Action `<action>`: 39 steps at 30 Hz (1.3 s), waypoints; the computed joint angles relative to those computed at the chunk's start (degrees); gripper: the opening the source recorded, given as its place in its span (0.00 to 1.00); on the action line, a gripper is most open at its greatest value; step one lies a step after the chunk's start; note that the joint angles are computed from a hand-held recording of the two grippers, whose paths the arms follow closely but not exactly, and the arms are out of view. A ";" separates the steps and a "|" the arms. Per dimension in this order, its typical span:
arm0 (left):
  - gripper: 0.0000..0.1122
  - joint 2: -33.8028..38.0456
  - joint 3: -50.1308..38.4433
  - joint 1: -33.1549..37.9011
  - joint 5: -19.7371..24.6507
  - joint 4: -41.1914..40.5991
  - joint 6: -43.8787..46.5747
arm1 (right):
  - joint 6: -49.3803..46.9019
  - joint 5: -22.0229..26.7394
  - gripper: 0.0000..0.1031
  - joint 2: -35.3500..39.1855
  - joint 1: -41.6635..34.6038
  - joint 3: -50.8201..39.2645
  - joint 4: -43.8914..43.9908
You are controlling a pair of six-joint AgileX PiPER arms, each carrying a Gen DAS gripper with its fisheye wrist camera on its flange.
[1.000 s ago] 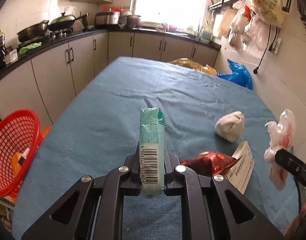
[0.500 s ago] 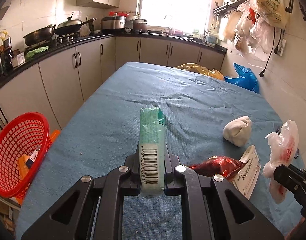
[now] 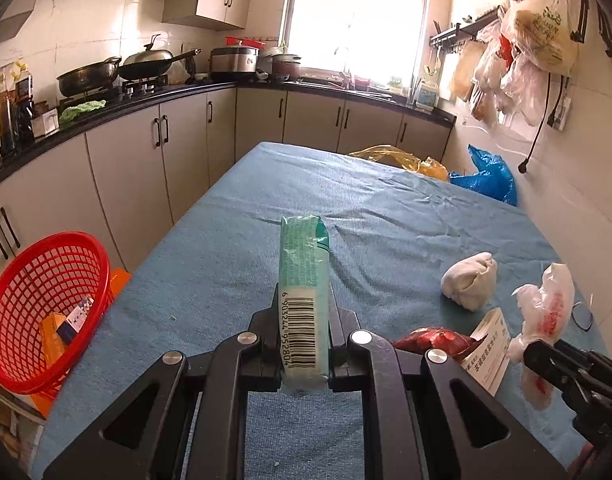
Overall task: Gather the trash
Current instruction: 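Carry the wipes pack and plastic bag over the red basket with both tools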
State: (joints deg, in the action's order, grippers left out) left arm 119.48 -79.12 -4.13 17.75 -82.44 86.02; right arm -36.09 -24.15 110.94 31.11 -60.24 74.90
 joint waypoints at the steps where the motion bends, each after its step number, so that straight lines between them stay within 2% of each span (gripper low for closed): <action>1: 0.12 -0.04 0.15 0.12 0.25 -0.54 0.57 | -0.11 -0.49 0.31 0.00 0.02 0.11 0.34; 8: 0.12 -0.96 1.74 0.29 0.61 -6.26 6.75 | 0.31 -1.94 0.31 0.01 -0.33 0.41 1.52; 14: 0.12 -1.75 1.93 0.98 1.93 -4.53 5.17 | -0.71 -4.82 0.31 -1.22 1.05 0.81 5.70; 17: 0.12 -2.61 3.04 2.72 5.12 -0.76 1.85 | -2.07 -6.43 0.31 -1.95 2.97 1.18 8.53; 20: 0.12 -3.48 4.02 4.23 7.23 2.49 -0.94 | -2.11 -6.54 0.31 -2.41 4.51 1.19 9.71; 33: 0.12 -7.13 7.05 11.84 12.29 5.07 -2.60 | -10.23 -3.21 0.31 -1.67 7.21 -4.35 17.36; 39: 0.12 -7.58 6.47 15.16 13.82 5.68 -3.69 | -16.15 -4.75 0.31 -1.04 9.27 -7.98 21.21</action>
State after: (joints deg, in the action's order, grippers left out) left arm 111.90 -72.65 11.04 31.57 -76.76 82.33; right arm -52.24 -28.89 109.90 40.38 -68.22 96.11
